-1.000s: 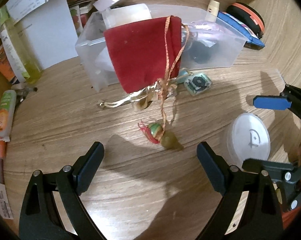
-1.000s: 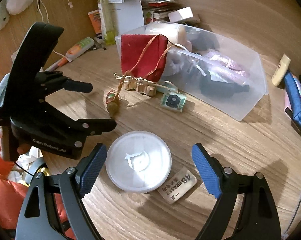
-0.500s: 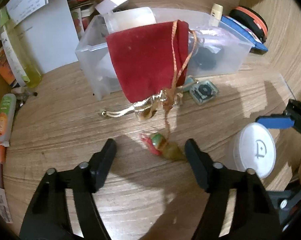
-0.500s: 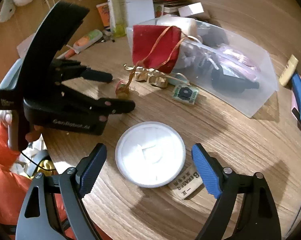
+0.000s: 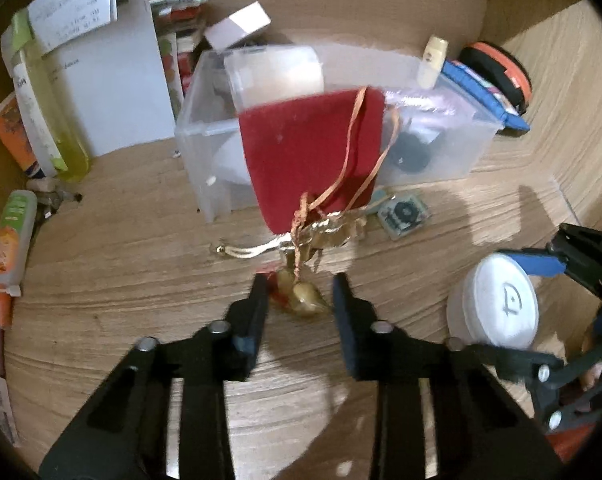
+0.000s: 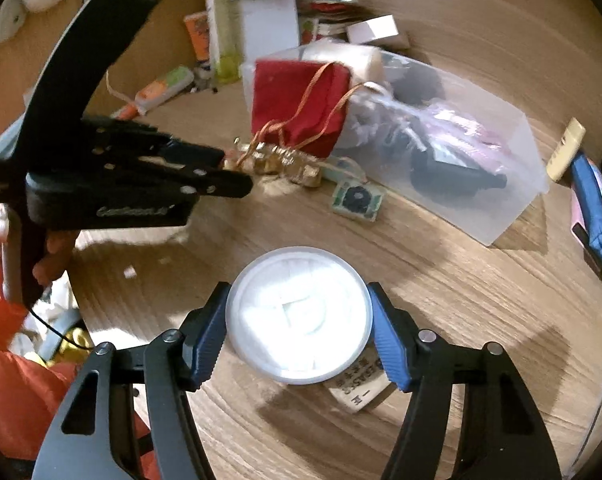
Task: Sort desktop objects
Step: 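Grasp the small gourd charm with the left gripper while the right grasps the white lid, then carry the gourd charm and white lid over the clear box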
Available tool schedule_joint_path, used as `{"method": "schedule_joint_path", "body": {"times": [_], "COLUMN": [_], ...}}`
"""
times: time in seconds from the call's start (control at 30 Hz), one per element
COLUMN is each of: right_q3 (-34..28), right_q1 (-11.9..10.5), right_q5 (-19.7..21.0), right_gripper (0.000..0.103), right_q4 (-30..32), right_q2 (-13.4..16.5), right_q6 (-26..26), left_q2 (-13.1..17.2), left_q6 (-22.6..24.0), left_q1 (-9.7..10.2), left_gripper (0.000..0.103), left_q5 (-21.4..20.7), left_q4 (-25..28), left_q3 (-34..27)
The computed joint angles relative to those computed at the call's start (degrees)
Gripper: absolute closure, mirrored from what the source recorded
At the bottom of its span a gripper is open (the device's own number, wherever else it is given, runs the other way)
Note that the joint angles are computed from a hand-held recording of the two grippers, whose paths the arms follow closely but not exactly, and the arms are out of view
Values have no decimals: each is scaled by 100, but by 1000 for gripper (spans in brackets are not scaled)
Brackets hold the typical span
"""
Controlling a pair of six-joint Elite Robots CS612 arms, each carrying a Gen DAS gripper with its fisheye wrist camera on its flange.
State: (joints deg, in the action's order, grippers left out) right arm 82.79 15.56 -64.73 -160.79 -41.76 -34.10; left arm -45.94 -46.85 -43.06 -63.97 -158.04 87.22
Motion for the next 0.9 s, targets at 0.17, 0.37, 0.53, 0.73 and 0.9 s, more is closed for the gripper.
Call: {"method": "schedule_joint_path", "body": {"times": [0.17,0.37,0.53,0.73,0.9], "right_q3": [-38,-101,-151,-188,-287], "right_q1": [-24,-48,-59,-91,-134], "right_q5": [39,125,86,90,128], "right_gripper": [40,40,40,40,40], "right_q4": [-243,-201,-235,-515,-720], "right_q2": [-5,9,53,86,104], "right_q6": [225,320,444,617,878], "left_q2": [-27,41,107,97,4], "left_q6": [59,-27,-69,93,482], "left_q1": [-9,31,44,13,1], "left_gripper": [75,75,77,80,80], "left_q5": [11,-171,-155,-83,-206], "left_q4": [68,271,370,212,-392], "left_q3": [-29,-122,-196,-201,-126]}}
